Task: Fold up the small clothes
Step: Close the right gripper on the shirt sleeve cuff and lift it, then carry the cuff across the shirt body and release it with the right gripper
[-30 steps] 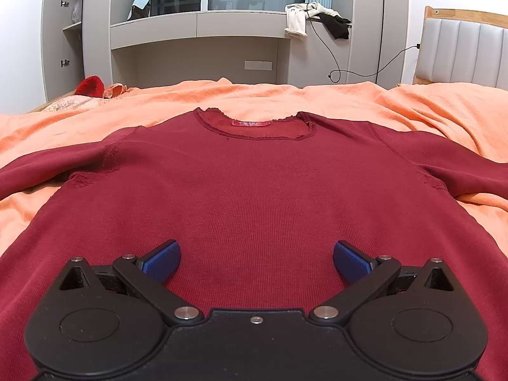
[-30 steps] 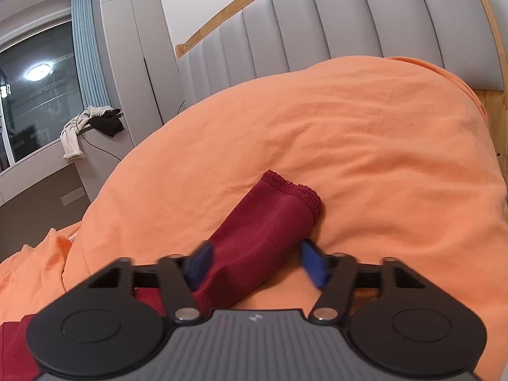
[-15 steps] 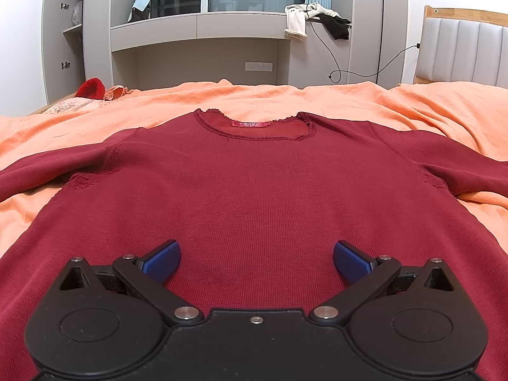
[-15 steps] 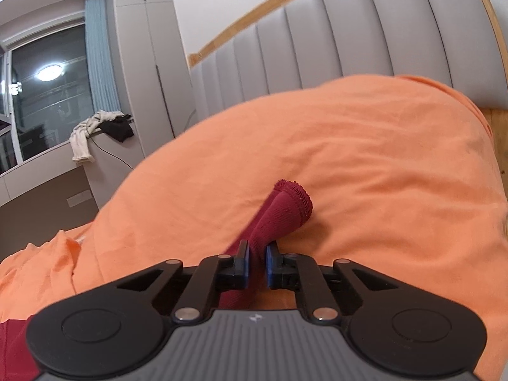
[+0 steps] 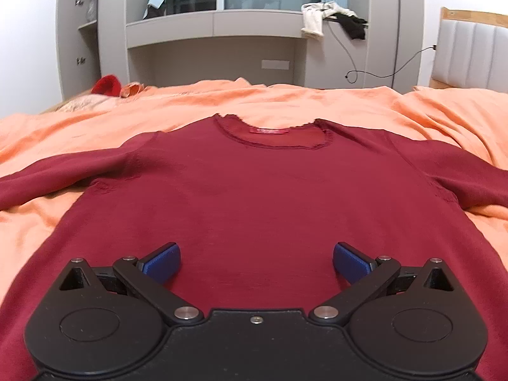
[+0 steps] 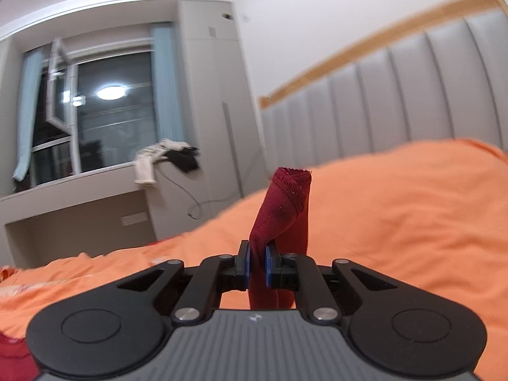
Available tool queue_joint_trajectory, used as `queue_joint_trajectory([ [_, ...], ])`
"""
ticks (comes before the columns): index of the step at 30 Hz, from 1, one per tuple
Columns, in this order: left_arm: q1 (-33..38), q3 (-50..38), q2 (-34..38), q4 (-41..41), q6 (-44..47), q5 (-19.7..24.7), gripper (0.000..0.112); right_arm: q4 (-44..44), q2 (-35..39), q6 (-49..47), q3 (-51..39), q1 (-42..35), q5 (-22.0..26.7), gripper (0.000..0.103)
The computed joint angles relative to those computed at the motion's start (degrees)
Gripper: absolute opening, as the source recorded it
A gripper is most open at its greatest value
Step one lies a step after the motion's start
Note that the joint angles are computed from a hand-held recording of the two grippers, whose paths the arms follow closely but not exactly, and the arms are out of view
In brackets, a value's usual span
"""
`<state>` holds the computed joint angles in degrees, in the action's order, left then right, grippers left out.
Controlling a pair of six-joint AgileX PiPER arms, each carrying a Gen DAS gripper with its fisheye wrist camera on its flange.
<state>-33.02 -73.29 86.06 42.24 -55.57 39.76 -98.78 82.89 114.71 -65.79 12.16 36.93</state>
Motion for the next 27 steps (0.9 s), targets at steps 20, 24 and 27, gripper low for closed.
queue_joint_trajectory([
  [20, 13.1, 1.1, -9.2, -7.5, 5.6, -0.4, 0.102, 14.6, 15.9, -32.6, -30.5, 21.3, -5.0, 0.010],
  [24, 16.2, 0.9, -10.2, -7.3, 5.3, -0.4, 0.102, 20.8, 20.1, -40.6, -34.9, 25.0, -7.4, 0.009],
  [27, 19.6, 0.7, -11.3, -8.5, 5.6, -0.8, 0.102, 22.9, 22.3, -44.1, -35.1, 28.3, -8.0, 0.009],
])
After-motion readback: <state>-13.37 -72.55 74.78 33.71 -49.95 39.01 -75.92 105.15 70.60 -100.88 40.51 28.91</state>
